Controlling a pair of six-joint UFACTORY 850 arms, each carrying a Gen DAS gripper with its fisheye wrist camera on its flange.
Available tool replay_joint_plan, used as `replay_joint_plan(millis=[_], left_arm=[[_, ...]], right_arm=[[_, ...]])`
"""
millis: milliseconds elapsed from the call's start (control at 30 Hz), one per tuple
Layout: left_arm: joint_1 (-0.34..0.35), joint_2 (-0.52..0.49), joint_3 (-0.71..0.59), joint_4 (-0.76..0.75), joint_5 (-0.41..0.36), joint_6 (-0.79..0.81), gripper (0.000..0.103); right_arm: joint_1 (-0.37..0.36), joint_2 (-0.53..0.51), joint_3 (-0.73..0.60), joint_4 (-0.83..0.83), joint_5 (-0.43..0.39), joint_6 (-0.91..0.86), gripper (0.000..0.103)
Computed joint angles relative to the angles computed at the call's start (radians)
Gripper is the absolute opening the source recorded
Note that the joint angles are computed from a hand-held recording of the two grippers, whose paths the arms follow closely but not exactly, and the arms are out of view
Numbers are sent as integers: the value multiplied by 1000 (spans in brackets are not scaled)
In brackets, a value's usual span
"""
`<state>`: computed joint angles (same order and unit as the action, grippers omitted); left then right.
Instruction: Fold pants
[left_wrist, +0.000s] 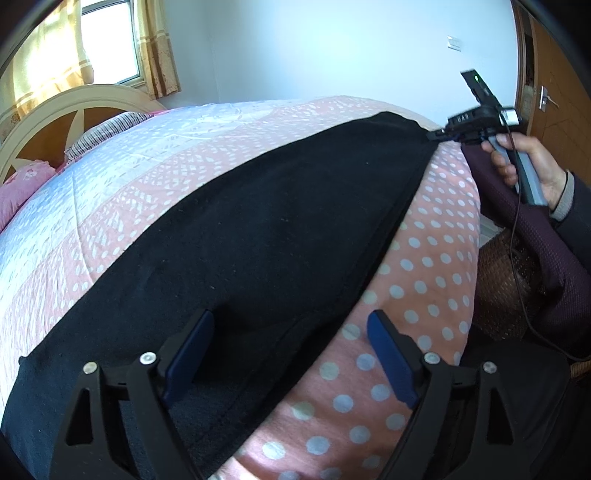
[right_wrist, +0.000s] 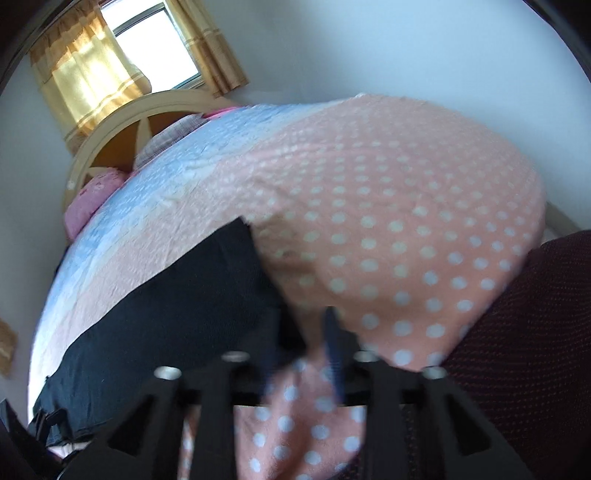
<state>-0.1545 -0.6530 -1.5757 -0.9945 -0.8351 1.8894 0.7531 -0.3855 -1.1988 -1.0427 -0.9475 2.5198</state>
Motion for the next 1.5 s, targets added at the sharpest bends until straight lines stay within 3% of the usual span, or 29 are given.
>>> replay_joint_plan(millis=[67, 133, 200, 300, 433, 567, 667, 767, 867, 967, 1067, 1233, 1333, 1500], left_arm=[[-2, 3, 4, 1, 3, 2, 90], [-3, 5, 7, 0, 5, 3, 90], [-3, 6, 9, -1, 7, 4, 91], [-6, 8, 13, 5, 14, 5, 94], [-11, 10, 15, 9, 24, -4, 95], [-15, 14, 21, 8, 40, -12, 96], [-15, 17, 22, 4, 51, -24, 96], [-15, 14, 18, 3, 59, -42, 96], [-14, 10, 12, 4, 63, -48, 96], [-14, 13, 13, 1, 77, -59, 96], [-6, 12, 4, 4, 72, -101, 96], [28, 25, 8, -75, 76, -88, 96], [54, 28, 9, -155, 118, -62, 96], [81, -28, -65, -147, 203, -174, 96]], right_arm=[[19, -9, -29, 11, -114, -8, 54], [25, -11, -53, -55, -127, -27, 54], [19, 4, -44, -196, -47, 16, 54], [-27, -2, -48, -347, 140, 71, 54], [-108, -80, -112, -126, 270, -98, 55], [-102, -60, -89, -161, 262, -55, 55], [-69, -42, -90, -139, 166, -47, 55], [-50, -36, -87, -169, 185, -32, 57], [-56, -91, -139, -22, 231, -226, 63], [-28, -124, -185, -7, 141, -298, 63], [-3, -72, -117, -134, 155, -123, 63], [36, 3, -12, -187, 30, 84, 63], [34, 74, 102, -210, 86, 284, 63], [29, 111, 166, -217, 143, 342, 63]])
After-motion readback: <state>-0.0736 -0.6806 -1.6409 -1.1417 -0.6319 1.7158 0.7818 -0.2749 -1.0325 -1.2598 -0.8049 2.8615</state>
